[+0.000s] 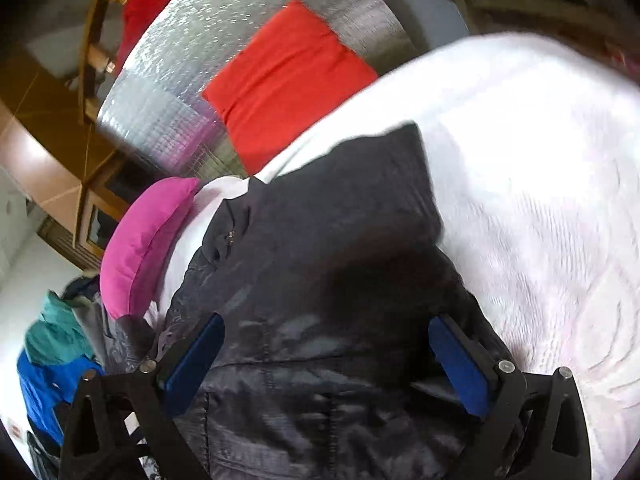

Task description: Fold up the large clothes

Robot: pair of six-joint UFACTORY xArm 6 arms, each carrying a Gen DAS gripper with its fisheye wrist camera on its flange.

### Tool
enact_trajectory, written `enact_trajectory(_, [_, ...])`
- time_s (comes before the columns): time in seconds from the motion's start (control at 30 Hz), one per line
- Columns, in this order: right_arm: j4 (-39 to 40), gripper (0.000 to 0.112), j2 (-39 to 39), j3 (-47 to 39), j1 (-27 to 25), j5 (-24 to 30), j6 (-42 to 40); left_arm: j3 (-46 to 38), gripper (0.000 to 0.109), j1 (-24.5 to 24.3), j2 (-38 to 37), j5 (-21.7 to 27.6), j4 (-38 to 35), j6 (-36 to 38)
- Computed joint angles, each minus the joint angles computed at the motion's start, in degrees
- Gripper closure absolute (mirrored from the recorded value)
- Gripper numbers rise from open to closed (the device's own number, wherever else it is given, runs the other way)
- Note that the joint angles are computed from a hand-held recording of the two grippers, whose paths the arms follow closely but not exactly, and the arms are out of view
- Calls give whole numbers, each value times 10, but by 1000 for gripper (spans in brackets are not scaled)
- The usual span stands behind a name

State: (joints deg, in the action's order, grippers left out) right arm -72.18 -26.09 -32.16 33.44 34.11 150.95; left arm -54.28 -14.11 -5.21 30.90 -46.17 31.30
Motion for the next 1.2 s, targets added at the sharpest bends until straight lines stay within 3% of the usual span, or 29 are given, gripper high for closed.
enact_trajectory(0.07, [-80, 9, -7, 17, 15, 18, 86, -9, 6, -1, 9, 3, 15, -9])
enact_trajectory(0.13, [-117, 9, -9, 24, 31, 39, 118, -26, 6, -1, 22, 12, 26, -29])
enact_trajectory(0.3, [-141, 9, 7, 19, 50, 71, 126, -153, 6, -14, 111, 98, 35, -81])
enact_trajectory(0.47, [-168, 9, -11, 37, 64, 86, 160, -250, 9, -32, 213, 125, 103, -213])
enact_trajectory(0.53, [-173, 9, -15, 43, 71, 93, 169, -240, 55, -41, 208, 83, 136, -244])
enact_trajectory(0.57, [-174, 9, -19, 46, 73, 95, 171, -251, 87, -44, 214, 92, 161, -251])
enact_trajectory(0.63, [-182, 9, -22, 49, 73, 96, 179, -251, 89, -46, 205, 82, 158, -240])
enact_trajectory(0.8, [-185, 9, -24, 50, 73, 97, 182, -172, 90, -81, 134, -74, 161, -153])
enact_trajectory(0.93, [-159, 10, -32, 46, 56, 62, 156, -171, 90, -88, 174, -81, 256, -219])
enact_trajectory(1.03, [-150, 9, -84, 64, 41, 0, 134, -161, 89, -84, 195, -95, 193, -173])
enact_trajectory(1.13, [-67, 9, -170, 86, 84, 80, 30, -141, 88, -94, 191, -136, 137, -111])
enact_trajectory(1.2, [-21, 9, -199, 93, 53, 81, -27, -139, 87, -98, 194, -146, 77, -68])
